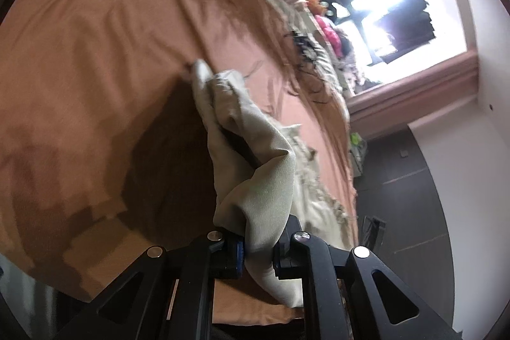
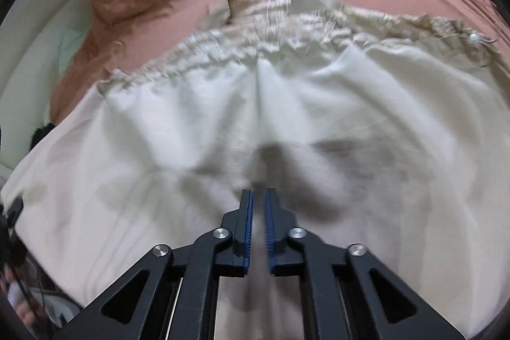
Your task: Fold large clothes
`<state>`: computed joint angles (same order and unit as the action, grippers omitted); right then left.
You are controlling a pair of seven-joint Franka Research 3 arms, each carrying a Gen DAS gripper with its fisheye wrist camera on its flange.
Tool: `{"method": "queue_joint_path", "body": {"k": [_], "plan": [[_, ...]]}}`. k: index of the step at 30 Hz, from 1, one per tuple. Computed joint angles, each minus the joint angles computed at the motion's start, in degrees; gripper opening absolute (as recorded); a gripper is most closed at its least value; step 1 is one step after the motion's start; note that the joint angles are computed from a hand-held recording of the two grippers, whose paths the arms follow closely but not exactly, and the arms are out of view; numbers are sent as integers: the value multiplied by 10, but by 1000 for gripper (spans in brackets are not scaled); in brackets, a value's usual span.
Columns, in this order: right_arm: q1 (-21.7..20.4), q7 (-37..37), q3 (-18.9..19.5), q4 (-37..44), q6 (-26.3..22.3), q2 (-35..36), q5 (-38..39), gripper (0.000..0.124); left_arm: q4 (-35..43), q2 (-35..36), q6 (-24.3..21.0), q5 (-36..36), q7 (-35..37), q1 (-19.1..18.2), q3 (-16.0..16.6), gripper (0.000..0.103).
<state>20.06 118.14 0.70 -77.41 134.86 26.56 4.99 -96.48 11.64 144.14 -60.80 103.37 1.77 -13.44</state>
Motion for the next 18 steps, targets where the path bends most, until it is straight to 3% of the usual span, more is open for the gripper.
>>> {"method": "queue_joint_path", "body": {"k": [8, 11, 18], "plan": [[-16, -18, 25, -210, 116, -143, 67, 10, 87, 17, -5, 42, -1, -23, -18, 13], [-24, -41, 40, -276, 156, -183, 131, 10, 130, 33, -6, 76, -16, -36, -26, 13], [-25, -105, 56, -324, 197, -192, 235, 10, 221, 76, -18, 163, -55, -61, -47, 13]]}}
